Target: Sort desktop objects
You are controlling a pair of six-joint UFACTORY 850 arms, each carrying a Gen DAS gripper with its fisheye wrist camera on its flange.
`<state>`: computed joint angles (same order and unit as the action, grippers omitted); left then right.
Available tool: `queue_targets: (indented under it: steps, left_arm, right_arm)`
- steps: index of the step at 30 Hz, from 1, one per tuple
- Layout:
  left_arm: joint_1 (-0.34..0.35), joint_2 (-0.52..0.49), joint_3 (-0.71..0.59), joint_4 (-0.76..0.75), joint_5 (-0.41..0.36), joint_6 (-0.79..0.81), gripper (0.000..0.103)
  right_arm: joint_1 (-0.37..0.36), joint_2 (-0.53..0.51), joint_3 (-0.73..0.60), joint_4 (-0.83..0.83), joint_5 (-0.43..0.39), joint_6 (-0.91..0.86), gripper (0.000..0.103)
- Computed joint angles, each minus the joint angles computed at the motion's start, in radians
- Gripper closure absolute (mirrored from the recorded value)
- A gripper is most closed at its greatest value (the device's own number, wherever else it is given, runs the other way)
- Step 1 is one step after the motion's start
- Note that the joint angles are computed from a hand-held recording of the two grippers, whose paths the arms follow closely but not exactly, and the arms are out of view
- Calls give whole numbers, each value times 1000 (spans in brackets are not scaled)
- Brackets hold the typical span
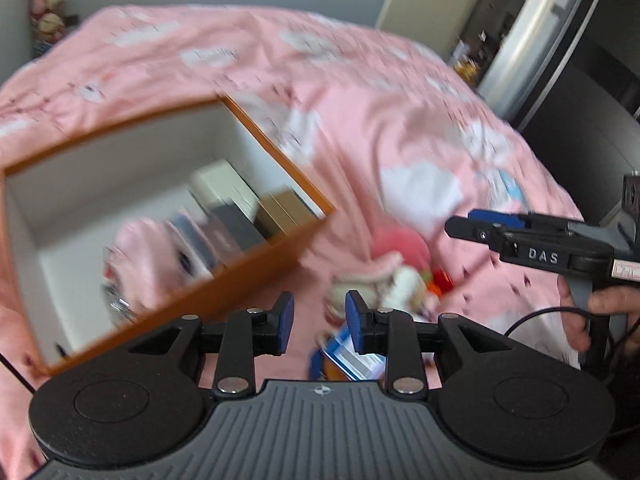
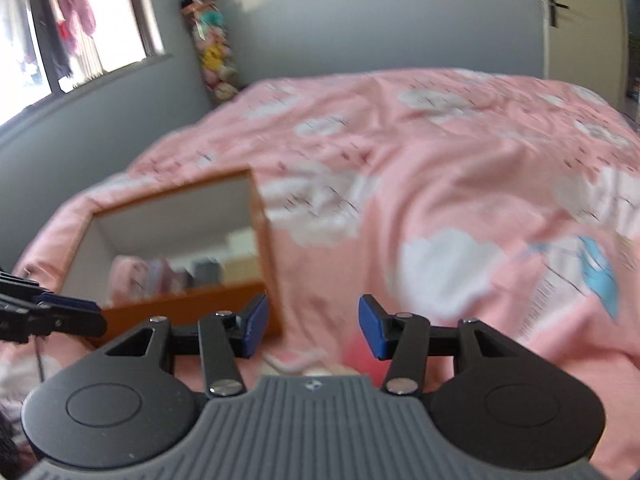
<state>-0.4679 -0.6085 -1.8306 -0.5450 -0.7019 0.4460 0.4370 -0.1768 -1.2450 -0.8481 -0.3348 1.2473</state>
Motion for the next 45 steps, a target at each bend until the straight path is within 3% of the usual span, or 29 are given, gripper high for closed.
queue_targets:
  steps: [3,12,19,21,23,25,27,30,32,33,36,41,45]
  left_arm:
    - [-13,-21,-9,20,-43,-15,50]
    - [-44,-114,-83,107,-226,-117,46]
    - [-49,-155,-111,142,-260,-198,46]
    - [-50,-157,-111,149,-259,-206,46]
    - [-51,-158,-110,145,-262,-203,46]
    - [-50,-158,-109,139,-265,-201,46]
    - [-48,-154,-101,132,-259,-203,46]
    - [-44,-141,-78,118,-227,-215,46]
    - [-39,-130,-59,101,-201,-219,57]
    - [-35,-129,-57,86,-198,-216,65]
    - [-36,-120,-50,96,-173,-227,77]
    - [-34,-66,-8,129,-90,-247,78]
    - [-25,-7,34,154,-11,-271,78]
  right_arm:
    - [-2,6,17,165,-40,-163,50]
    - [2,10,51,627,-9,-634,51]
    - [21,-40,11,658,-78,-715,52]
    - [24,-48,8,626,-88,-686,58]
    - [19,-49,10,665,-75,-719,79]
    - [18,-49,12,694,-62,-752,83]
    - [19,-50,11,704,-55,-754,84]
    - [1,-45,19,875,-14,-859,86]
    - [-9,-40,23,1031,11,-983,87]
    - [-8,-42,20,1054,15,-1007,87]
    - [5,-53,4,1045,24,-1005,87]
    - [11,-56,-17,1100,70,-1048,88]
    - [7,-59,-36,1290,133,-1188,89]
